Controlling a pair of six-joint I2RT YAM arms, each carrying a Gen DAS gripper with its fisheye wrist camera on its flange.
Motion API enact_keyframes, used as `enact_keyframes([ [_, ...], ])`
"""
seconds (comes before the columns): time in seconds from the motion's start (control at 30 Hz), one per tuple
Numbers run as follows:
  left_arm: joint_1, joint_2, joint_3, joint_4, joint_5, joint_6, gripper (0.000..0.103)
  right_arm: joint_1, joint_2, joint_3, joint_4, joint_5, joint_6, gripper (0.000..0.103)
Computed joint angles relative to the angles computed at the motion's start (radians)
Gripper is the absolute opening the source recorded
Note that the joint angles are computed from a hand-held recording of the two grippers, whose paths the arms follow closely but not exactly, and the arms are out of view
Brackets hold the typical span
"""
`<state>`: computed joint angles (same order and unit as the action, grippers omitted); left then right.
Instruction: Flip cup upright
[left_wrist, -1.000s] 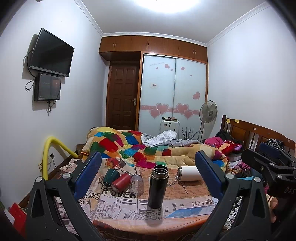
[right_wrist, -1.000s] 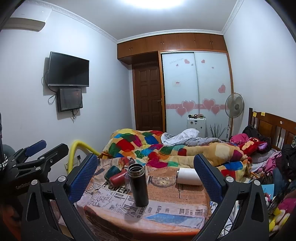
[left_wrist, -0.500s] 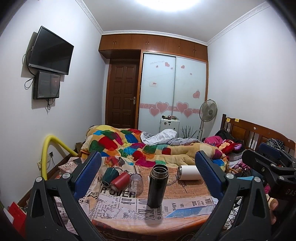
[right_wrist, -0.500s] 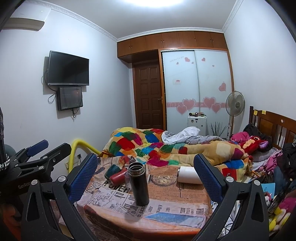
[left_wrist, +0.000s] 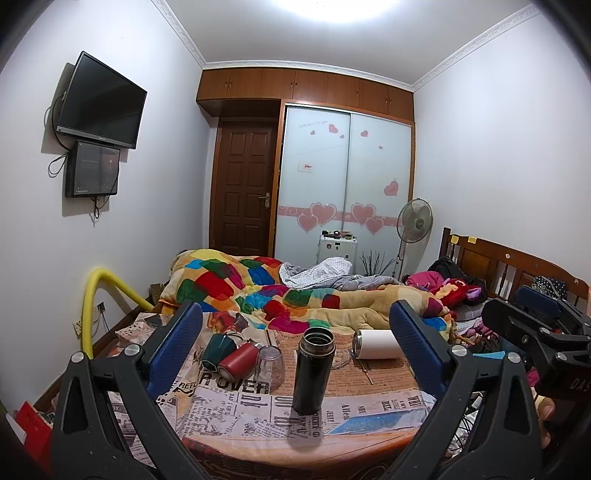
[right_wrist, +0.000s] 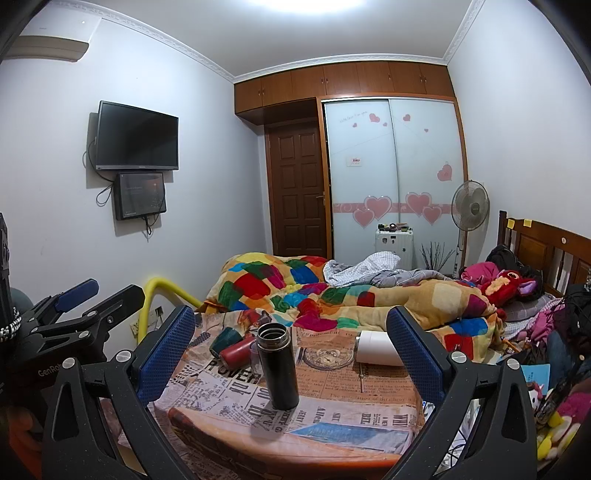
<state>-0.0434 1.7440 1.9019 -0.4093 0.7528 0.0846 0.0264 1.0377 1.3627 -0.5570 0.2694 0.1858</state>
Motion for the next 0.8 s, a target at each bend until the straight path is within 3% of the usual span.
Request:
enact_keyframes([
  [0.8, -0.005, -0.019, -0.027, 0.004, 0.009, 0.004, 0.102, -0.003, 0.004, 0.007, -0.005, -0.002, 0.000, 0.103],
])
